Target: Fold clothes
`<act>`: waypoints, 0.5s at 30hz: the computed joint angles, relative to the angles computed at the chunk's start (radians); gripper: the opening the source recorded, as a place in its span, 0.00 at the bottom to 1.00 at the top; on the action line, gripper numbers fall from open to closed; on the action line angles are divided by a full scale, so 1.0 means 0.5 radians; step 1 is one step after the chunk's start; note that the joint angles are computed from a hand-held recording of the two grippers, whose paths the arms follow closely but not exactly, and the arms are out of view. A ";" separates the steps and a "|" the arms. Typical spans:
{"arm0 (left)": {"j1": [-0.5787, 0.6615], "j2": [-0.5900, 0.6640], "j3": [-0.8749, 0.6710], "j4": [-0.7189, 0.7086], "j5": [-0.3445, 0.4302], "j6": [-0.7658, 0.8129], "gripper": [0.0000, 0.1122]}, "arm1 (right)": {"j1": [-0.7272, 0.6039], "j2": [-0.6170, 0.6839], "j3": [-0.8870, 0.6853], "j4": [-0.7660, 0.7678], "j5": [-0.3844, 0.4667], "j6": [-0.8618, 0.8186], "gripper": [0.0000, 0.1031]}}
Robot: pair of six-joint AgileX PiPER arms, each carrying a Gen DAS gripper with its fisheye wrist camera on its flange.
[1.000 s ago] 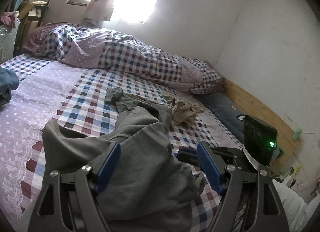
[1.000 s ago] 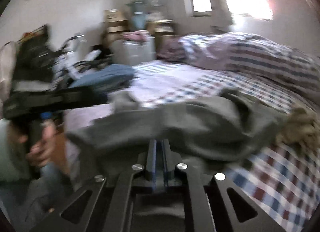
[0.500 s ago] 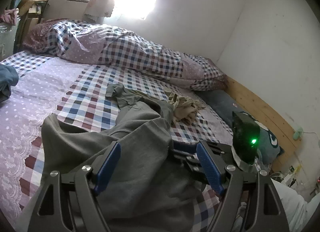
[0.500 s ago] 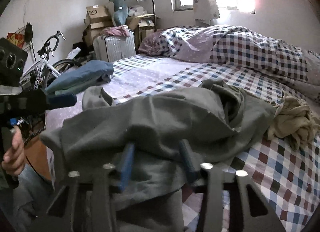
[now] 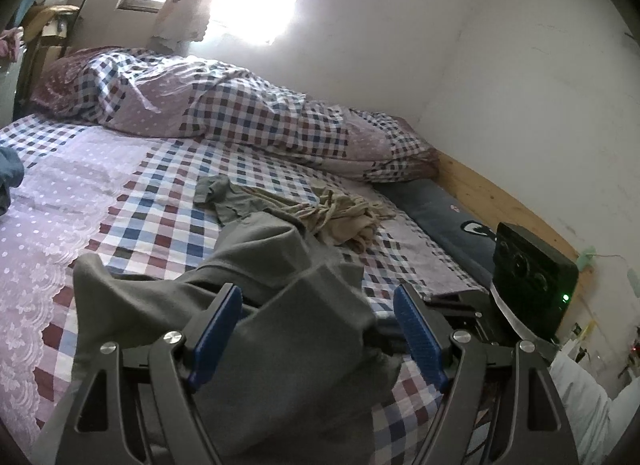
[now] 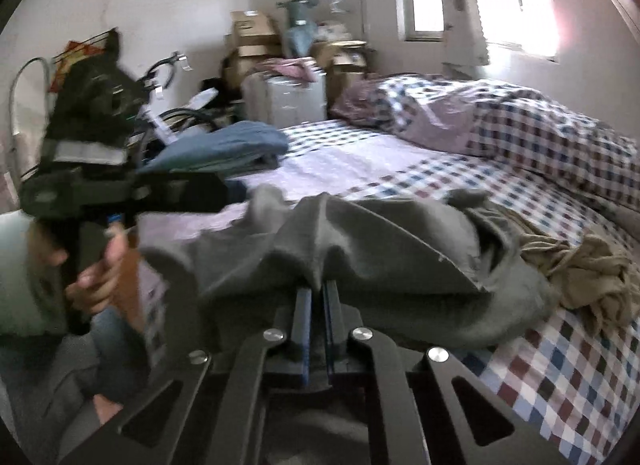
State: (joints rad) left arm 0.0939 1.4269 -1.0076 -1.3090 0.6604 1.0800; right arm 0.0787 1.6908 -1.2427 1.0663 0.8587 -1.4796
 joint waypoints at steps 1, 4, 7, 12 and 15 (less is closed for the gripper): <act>-0.013 0.001 -0.005 0.005 0.005 0.007 0.73 | -0.006 -0.012 0.004 -0.017 0.057 -0.016 0.04; -0.075 0.010 -0.029 0.075 0.004 -0.006 0.73 | -0.008 -0.063 0.052 -0.080 0.179 -0.056 0.04; -0.168 0.055 -0.082 0.250 0.011 -0.115 0.73 | -0.028 -0.104 0.073 -0.132 0.361 -0.097 0.04; -0.292 0.100 -0.124 0.467 0.040 -0.229 0.65 | -0.069 -0.164 0.129 -0.178 0.467 -0.143 0.04; -0.395 0.103 -0.129 0.687 -0.052 -0.390 0.21 | -0.125 -0.162 0.140 -0.160 0.491 -0.161 0.09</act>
